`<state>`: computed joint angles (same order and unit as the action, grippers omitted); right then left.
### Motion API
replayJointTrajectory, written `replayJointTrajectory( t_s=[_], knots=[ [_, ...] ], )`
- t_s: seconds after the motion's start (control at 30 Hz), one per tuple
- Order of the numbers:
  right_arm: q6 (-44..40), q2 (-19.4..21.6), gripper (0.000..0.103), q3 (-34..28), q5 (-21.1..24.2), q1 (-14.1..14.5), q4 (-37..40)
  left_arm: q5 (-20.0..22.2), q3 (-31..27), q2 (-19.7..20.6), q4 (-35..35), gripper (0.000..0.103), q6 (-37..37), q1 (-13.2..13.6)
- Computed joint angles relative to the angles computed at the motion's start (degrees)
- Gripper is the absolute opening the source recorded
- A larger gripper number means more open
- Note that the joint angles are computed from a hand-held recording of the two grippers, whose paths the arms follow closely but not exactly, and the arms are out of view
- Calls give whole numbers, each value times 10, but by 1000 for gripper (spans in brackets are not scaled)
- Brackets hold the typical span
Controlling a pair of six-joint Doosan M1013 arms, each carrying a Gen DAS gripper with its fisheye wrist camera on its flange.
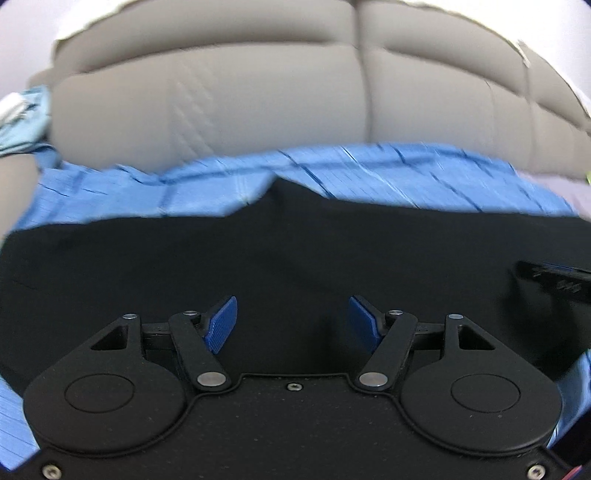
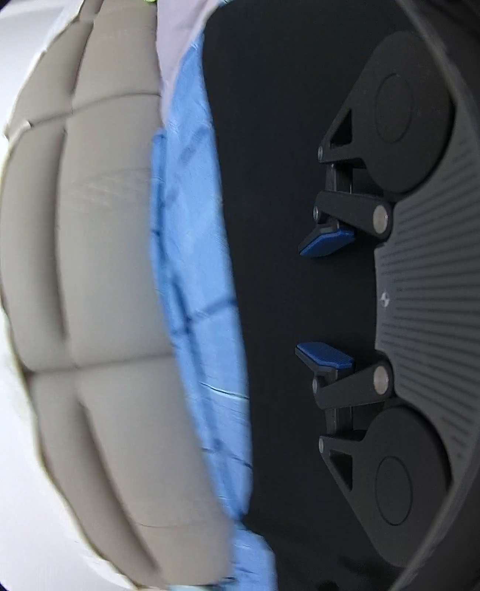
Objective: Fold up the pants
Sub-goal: 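Smooth the folded trousers flat with both grippers open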
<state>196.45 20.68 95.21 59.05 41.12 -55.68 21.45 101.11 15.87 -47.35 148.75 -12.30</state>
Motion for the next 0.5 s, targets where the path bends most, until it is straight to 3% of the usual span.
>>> replayJointTrajectory(
  t_s=[0.13, 0.23, 0.3, 0.4, 0.5],
  knots=[
    [-3, 21, 67, -10, 82, 42, -9, 17, 19, -3, 36, 67, 2, -7],
    [50, 11, 66, 5, 111, 66, -7, 9, 38, -13, 12, 71, 57, -8],
    [53, 12, 66, 4, 142, 81, 4, 20, 43, -20, -1, 71, 83, -7],
    [45, 8, 67, 6, 155, 89, 8, 32, 55, -30, -46, 73, 156, -7],
    [152, -7, 69, 29, 170, 95, -23, 30, 65, -36, -63, 74, 201, -13]
  ],
)
